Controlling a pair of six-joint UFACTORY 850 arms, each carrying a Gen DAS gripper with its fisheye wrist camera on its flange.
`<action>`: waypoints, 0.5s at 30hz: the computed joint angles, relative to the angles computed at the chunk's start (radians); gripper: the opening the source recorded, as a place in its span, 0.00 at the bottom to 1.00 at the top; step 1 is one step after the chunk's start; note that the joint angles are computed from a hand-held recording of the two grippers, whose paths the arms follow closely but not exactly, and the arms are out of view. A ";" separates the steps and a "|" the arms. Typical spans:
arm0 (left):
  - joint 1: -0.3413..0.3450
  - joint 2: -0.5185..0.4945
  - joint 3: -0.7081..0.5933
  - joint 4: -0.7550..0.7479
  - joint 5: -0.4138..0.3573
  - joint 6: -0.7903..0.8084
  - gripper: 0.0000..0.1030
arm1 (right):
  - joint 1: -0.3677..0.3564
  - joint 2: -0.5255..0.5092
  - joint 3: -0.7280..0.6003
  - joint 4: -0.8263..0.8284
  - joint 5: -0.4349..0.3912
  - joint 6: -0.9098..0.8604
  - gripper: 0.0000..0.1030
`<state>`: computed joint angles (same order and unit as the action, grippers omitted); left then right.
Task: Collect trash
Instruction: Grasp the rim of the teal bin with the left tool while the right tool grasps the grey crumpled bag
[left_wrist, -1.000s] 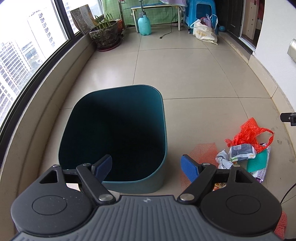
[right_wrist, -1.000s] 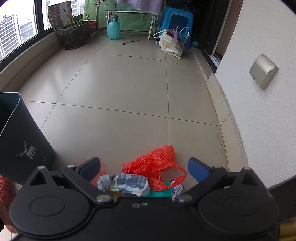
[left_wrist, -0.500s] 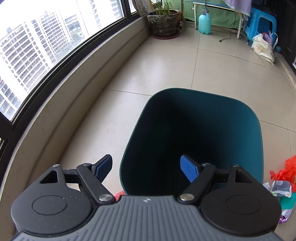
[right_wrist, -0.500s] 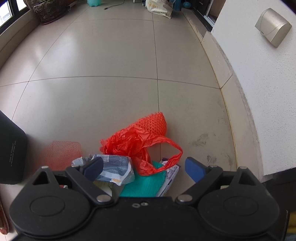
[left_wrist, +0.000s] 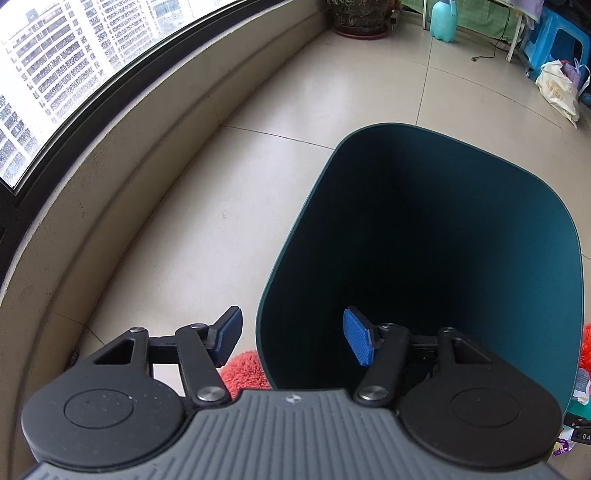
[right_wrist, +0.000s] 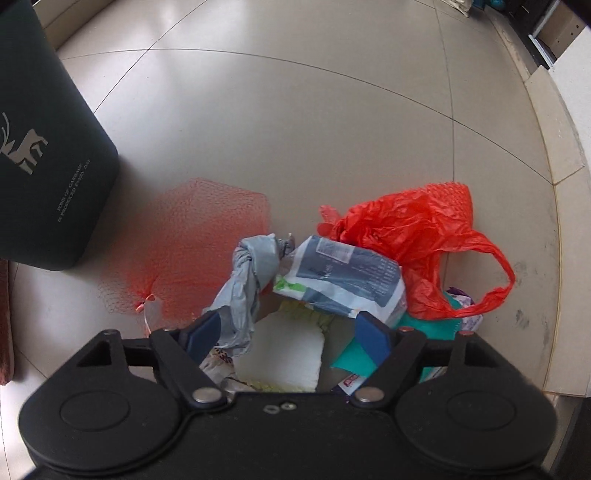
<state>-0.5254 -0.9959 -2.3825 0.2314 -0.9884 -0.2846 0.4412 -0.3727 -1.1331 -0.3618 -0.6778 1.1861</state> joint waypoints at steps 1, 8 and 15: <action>0.001 0.016 0.030 0.001 0.008 0.000 0.55 | 0.000 -0.014 -0.009 0.011 0.010 -0.010 0.75; 0.006 -0.014 -0.009 -0.022 -0.014 0.014 0.42 | 0.004 -0.102 -0.061 0.049 0.043 -0.029 0.48; 0.004 -0.070 -0.100 -0.004 -0.063 -0.018 0.25 | 0.026 -0.122 -0.099 -0.009 0.010 0.013 0.13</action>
<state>-0.5213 -1.0663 -2.4830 0.2274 -1.0516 -0.3023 0.4672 -0.4951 -1.2323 -0.3711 -0.6682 1.1993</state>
